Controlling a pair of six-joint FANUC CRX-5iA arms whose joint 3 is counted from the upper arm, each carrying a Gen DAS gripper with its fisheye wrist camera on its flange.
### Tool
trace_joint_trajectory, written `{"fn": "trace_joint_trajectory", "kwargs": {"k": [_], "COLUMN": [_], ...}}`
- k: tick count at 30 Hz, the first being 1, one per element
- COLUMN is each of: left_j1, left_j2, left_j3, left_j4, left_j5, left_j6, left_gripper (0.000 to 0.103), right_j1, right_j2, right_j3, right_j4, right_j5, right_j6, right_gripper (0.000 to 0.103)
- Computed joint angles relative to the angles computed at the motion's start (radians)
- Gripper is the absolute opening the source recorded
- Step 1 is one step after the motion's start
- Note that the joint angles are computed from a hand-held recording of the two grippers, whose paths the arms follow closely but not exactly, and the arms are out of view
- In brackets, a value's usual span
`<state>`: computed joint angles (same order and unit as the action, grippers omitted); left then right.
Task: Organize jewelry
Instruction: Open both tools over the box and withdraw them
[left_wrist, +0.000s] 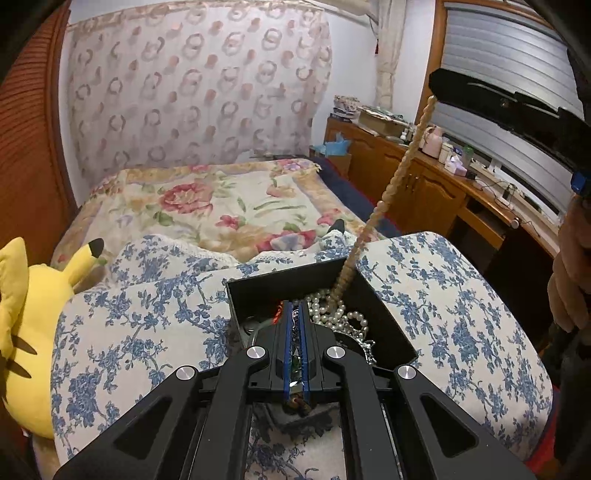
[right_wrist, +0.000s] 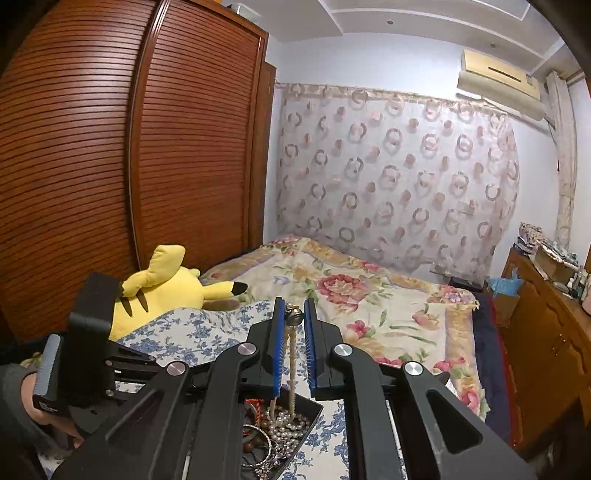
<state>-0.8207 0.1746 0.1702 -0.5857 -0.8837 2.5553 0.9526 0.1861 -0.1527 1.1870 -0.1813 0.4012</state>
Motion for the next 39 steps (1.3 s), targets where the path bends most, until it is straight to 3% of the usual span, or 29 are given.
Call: {"fn": "trace_joint_trajectory", "kwargs": {"k": [6,8,11,20,22,23,24,27,30,35,39], "left_j1": [0.002,0.004,0.004,0.008,0.0,-0.005,-0.02,-0.062,-0.109,-0.201,-0.27], "left_j2": [0.008,0.009,0.011,0.019,0.022,0.025,0.03,0.033,0.032,0.028,0.031], "left_j3": [0.008,0.011,0.024,0.049,0.058,0.064,0.074,0.086,0.094,0.101,0.107], "left_j4": [-0.001,-0.003,-0.012,-0.021,-0.039,-0.046,-0.073,-0.134,-0.185,-0.266,-0.301], "left_j5": [-0.011,-0.012,-0.019,-0.03,-0.047,-0.059,-0.089,-0.147,-0.217,-0.335,-0.427], "left_j6": [-0.002,-0.001,-0.005,-0.013,0.003,0.009,0.03,0.081,0.135,0.233,0.3], "left_gripper": [0.003,0.003,0.003,0.003,0.007,0.021,0.045,0.066,0.086,0.095,0.095], "right_j1": [0.046,0.063,0.076,0.078,0.075,0.074,0.071,0.061,0.046,0.003,0.021], "right_j2": [0.04,0.056,0.069,0.058,0.046,0.04,0.031,0.0,-0.048,-0.148,-0.214], "right_j3": [0.067,0.108,0.133,0.098,0.063,0.048,0.023,-0.053,-0.155,-0.315,-0.392], "right_j4": [-0.284,-0.44,-0.552,-0.558,-0.511,-0.489,-0.452,-0.331,-0.12,0.262,0.393], "right_j5": [-0.068,-0.104,-0.138,-0.153,-0.141,-0.137,-0.13,-0.109,-0.09,-0.068,-0.13], "right_j6": [0.244,0.371,0.472,0.453,0.396,0.368,0.321,0.17,-0.074,-0.487,-0.641], "right_gripper": [0.012,0.012,0.013,0.017,0.019,0.026,0.029,0.04,0.052,0.074,0.09]}}
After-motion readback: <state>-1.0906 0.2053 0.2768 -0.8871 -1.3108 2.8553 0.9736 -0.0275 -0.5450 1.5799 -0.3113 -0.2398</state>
